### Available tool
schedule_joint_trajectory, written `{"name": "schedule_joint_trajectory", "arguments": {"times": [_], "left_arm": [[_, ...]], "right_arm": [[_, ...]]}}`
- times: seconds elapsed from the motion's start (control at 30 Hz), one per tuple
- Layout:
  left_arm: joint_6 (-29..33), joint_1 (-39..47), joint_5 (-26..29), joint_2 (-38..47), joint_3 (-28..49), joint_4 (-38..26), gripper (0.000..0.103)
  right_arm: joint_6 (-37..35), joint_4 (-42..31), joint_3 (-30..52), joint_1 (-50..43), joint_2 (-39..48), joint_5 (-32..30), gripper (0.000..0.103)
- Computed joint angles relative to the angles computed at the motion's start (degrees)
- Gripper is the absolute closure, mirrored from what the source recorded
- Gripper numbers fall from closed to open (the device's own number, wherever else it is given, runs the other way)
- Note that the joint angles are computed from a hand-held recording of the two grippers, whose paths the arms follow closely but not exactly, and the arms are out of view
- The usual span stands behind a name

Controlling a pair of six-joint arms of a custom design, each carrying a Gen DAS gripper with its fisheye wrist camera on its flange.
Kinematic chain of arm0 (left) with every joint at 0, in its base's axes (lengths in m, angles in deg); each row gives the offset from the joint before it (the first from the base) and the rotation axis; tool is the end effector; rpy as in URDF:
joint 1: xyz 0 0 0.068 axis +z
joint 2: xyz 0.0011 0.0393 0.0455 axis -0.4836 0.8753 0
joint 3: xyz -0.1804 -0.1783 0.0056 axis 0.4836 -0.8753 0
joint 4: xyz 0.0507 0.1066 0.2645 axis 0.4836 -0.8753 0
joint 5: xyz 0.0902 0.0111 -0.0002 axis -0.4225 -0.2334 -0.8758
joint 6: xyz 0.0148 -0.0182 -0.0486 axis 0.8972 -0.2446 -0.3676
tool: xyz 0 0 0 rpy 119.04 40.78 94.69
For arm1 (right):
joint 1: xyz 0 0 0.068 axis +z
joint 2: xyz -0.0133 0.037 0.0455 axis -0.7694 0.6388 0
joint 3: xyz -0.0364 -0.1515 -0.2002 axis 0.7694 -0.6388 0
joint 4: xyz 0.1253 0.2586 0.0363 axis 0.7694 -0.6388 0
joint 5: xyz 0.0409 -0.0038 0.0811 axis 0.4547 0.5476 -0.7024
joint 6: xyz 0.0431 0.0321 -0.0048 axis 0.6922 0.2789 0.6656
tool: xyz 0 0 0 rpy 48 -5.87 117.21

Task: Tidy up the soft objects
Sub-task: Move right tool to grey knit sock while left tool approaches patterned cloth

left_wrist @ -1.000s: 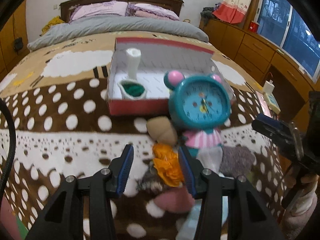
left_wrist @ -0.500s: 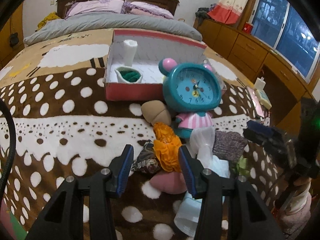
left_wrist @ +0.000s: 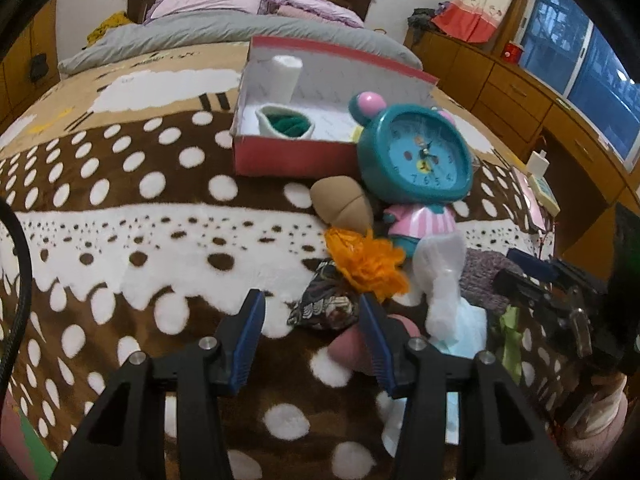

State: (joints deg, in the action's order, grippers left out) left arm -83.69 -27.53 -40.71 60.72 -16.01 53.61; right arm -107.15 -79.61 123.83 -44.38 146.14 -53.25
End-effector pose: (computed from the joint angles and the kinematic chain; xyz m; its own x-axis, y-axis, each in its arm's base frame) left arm 0.2523 0.0062 0.2102 -0.7374 -0.3378 -0.5850 -0.2782 0.9410 -0.1928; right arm 0.3499 0.0554 0.1984 -0.5404 -0.4675 -0.6995 -0.7363 0.6651 0.1243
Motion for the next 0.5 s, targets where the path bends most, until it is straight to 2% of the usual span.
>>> {"name": "schedule_joint_trajectory", "arguments": {"times": [0.33,0.5], "left_arm": [[-1.1,-0.6,0.7,3.8,-0.4,3.9,0.052],[-1.8,-0.4,2.7,6.3,0.2,5.8,0.052]], "right_arm": [[0.6,0.6,0.1,0.3,2.4,1.7,0.055],[1.1,-0.6,1.2,0.0,4.4,1.1,0.055]]}}
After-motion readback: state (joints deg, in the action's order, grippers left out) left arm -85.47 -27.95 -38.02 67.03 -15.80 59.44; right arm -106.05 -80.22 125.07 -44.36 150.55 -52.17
